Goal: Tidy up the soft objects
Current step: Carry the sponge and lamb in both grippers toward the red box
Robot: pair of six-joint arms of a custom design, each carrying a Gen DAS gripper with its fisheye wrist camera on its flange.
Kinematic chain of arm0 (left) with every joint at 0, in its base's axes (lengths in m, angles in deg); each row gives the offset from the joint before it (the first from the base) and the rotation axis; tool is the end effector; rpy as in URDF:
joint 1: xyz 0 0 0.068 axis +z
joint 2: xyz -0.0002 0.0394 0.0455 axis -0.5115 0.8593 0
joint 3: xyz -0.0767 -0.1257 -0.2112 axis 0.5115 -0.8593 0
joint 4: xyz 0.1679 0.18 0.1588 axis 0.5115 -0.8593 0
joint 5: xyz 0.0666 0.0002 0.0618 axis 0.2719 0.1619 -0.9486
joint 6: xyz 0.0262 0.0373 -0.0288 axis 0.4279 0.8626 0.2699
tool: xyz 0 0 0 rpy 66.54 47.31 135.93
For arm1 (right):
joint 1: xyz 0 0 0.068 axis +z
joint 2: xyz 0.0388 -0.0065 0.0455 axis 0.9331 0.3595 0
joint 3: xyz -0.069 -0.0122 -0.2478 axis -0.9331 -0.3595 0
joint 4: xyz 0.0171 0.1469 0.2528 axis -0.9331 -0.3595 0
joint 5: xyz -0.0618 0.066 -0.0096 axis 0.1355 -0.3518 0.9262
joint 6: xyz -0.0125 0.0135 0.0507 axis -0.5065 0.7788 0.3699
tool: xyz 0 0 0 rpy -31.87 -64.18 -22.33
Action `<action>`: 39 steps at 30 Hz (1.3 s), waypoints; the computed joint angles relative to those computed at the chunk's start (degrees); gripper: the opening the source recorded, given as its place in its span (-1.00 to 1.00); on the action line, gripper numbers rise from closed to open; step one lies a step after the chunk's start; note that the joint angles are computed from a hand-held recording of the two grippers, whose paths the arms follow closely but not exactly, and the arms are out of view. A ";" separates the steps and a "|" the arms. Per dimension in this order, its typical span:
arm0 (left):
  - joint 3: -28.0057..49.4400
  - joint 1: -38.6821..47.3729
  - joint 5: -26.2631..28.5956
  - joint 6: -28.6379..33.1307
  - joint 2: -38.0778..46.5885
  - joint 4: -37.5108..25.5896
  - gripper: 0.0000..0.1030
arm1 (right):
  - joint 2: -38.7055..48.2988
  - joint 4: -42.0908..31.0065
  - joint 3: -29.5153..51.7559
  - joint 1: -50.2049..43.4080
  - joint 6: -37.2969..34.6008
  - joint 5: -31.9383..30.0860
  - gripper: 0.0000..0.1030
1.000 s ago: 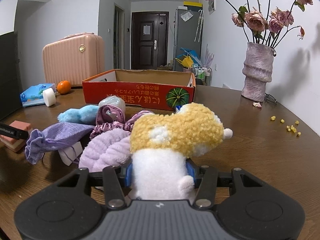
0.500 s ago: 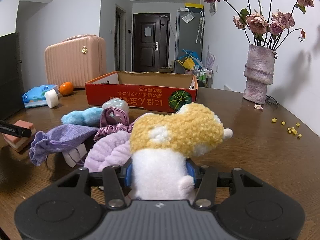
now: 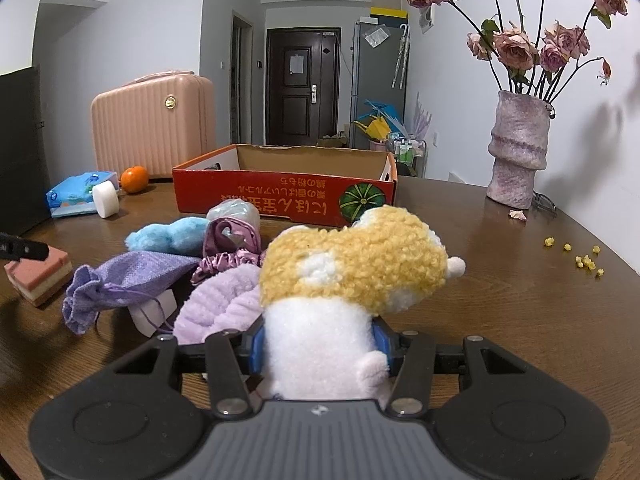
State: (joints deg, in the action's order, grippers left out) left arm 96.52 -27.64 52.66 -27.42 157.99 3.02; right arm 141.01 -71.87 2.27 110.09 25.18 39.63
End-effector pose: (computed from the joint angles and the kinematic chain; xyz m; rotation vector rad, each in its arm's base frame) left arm 0.3961 0.0089 0.1574 0.5657 2.1457 -0.1722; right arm 0.1673 0.1096 0.1340 0.3841 2.0735 -0.2523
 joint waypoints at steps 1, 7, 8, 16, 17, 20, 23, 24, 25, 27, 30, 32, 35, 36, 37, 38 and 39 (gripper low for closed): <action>0.80 0.22 0.31 0.10 0.35 -0.81 1.00 | 0.03 0.11 -0.02 0.01 -0.01 -0.06 -0.04; 14.17 1.18 3.10 4.74 8.58 -16.77 1.00 | 0.25 0.24 -0.09 -0.09 0.28 -0.09 -0.04; 16.24 1.31 3.36 5.38 9.82 -19.04 1.00 | 0.23 0.02 -0.06 -0.11 0.50 -0.03 -0.04; 23.00 1.49 2.86 9.87 13.94 -24.12 1.00 | 1.35 0.02 0.47 -0.40 1.37 0.12 -0.04; 23.60 1.48 3.10 10.25 14.33 -24.69 1.00 | 1.58 0.18 0.57 -0.46 1.33 0.05 -0.04; 23.89 1.08 2.83 11.32 14.95 -24.88 1.00 | 1.53 0.16 0.55 -0.45 1.28 0.07 -0.04; 24.05 0.67 1.90 11.39 15.80 -24.94 1.00 | 2.02 0.43 0.74 -0.46 1.26 0.07 -0.04; 24.27 0.57 1.60 11.14 16.17 -24.91 1.00 | 2.16 0.50 0.79 -0.44 1.26 0.10 -0.04; 24.28 0.57 1.53 10.75 16.39 -24.76 1.00 | 2.21 0.55 0.81 -0.45 1.23 0.09 -0.04; 24.24 0.75 1.98 9.96 16.62 -24.34 1.00 | 2.10 0.50 0.76 -0.49 1.22 0.10 -0.04; 21.95 1.04 2.90 8.09 15.25 -21.27 0.94 | 1.92 1.08 0.65 -0.77 0.81 0.09 -0.04; 20.78 1.10 3.04 6.99 14.29 -20.11 0.92 | 1.55 1.25 0.57 -0.93 0.43 0.10 -0.04; 19.23 1.15 3.30 5.43 12.97 -18.39 0.91 | -0.27 0.85 0.21 -1.28 -0.57 0.18 -0.04; 18.69 1.17 3.36 4.83 12.47 -17.81 0.91 | -0.92 0.72 0.06 -1.42 -0.94 0.21 -0.04; 18.12 1.23 3.60 4.32 11.95 -17.14 0.91 | -1.46 0.63 0.07 -1.67 -1.43 0.15 -0.04; 17.49 1.25 3.83 3.77 11.35 -16.46 0.91 | -2.04 0.41 0.09 -1.85 -1.88 0.13 -0.04; 16.91 1.25 4.05 3.25 10.72 -15.87 0.91 | -2.50 0.23 0.10 -1.89 -2.21 0.24 -0.04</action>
State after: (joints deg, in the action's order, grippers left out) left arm 113.42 -26.38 56.71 -24.16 168.71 -12.84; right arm 138.51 -71.64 2.36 108.19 22.96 39.87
